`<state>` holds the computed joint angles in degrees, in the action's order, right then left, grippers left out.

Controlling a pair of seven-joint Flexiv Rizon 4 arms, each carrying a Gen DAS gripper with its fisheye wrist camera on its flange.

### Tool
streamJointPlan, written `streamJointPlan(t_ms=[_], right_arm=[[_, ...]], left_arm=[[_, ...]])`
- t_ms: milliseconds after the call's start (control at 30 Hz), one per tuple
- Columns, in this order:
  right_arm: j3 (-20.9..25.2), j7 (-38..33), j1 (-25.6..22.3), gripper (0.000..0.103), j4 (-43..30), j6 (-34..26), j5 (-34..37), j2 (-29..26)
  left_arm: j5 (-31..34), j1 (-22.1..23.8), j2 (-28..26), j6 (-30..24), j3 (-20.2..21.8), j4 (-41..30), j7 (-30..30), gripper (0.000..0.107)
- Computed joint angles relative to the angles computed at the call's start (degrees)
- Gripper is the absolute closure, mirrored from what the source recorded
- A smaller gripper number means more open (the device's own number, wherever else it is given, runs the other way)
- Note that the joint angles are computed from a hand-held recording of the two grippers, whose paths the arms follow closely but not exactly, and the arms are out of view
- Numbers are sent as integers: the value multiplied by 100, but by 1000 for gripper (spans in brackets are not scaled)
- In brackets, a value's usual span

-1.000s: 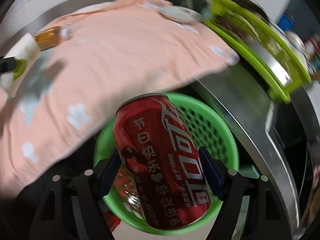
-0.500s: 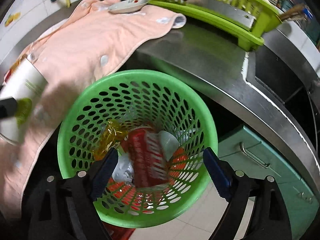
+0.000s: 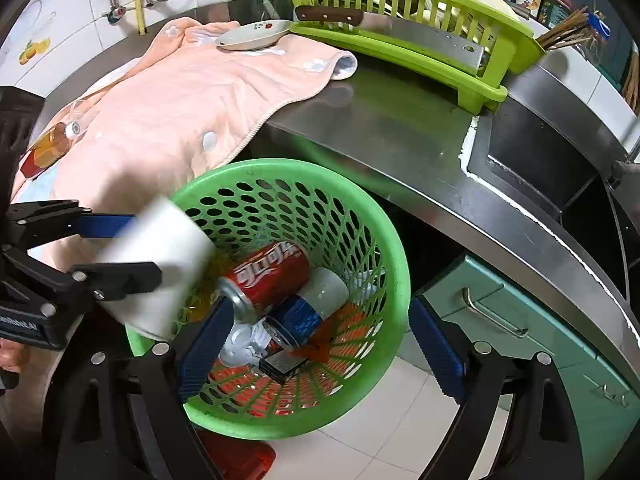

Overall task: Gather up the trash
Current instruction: 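Carry the Coca-Cola can and paper cup over the green basket and release both, then move both open grippers back to the gold bottle and clear cup on the towel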

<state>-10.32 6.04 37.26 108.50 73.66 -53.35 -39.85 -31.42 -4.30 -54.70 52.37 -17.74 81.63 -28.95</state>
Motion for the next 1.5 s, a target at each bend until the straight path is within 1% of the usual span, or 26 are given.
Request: streamJointPlan(t_ms=[67, 200, 400, 700, 900, 1033, 1167, 1233, 1300, 1400, 1467, 1500], right_arm=[[-11, 18, 12, 17, -18, 2, -22, -6], [24, -40, 14, 17, -94, -21, -27, -12], [94, -227, 22, 17, -304, -116, -32, -53], [291, -851, 39, 17, -929, -358, 255, -312], [412, -1524, 68, 17, -1607, -494, 603, -640], [500, -2062, 106, 17, -2224, -602, 900, -950], [644, -2712, 113, 17, -2957, -783, 1278, -1317], [728, -3072, 99, 17, -3362, -879, 1486, -1522], [839, -3483, 76, 17, -3891, -1053, 1704, -1790], [997, -4044, 42, 17, -4658, -1323, 2030, -2187], [1161, -4451, 7, 17, -5335, -1571, 2275, -2528], [1256, -4687, -6, 17, -5793, -1769, 2393, -2754]], left_arm=[[-18, 3, -32, -20, -11, -26, -20, 29], [-1, 26, -36, -104, 2, -28, -31, 29], [-148, 213, 136, 45, -76, 209, 168, 29], [-583, 678, 455, 385, -145, 569, 541, 29], [-784, 945, 549, 578, -80, 620, 616, 29], [-1007, 1212, 599, 743, -115, 659, 726, 29], [-1117, 1393, 573, 897, -54, 579, 714, 29], [-1159, 1491, 543, 1125, -27, 535, 759, 29], [-1133, 1560, 478, 1285, 20, 430, 732, 29], [-1024, 1669, 334, 1363, 109, 139, 584, 29], [-909, 1721, 224, 1373, 162, -96, 484, 29], [-856, 1746, 166, 1409, 165, -210, 465, 29]])
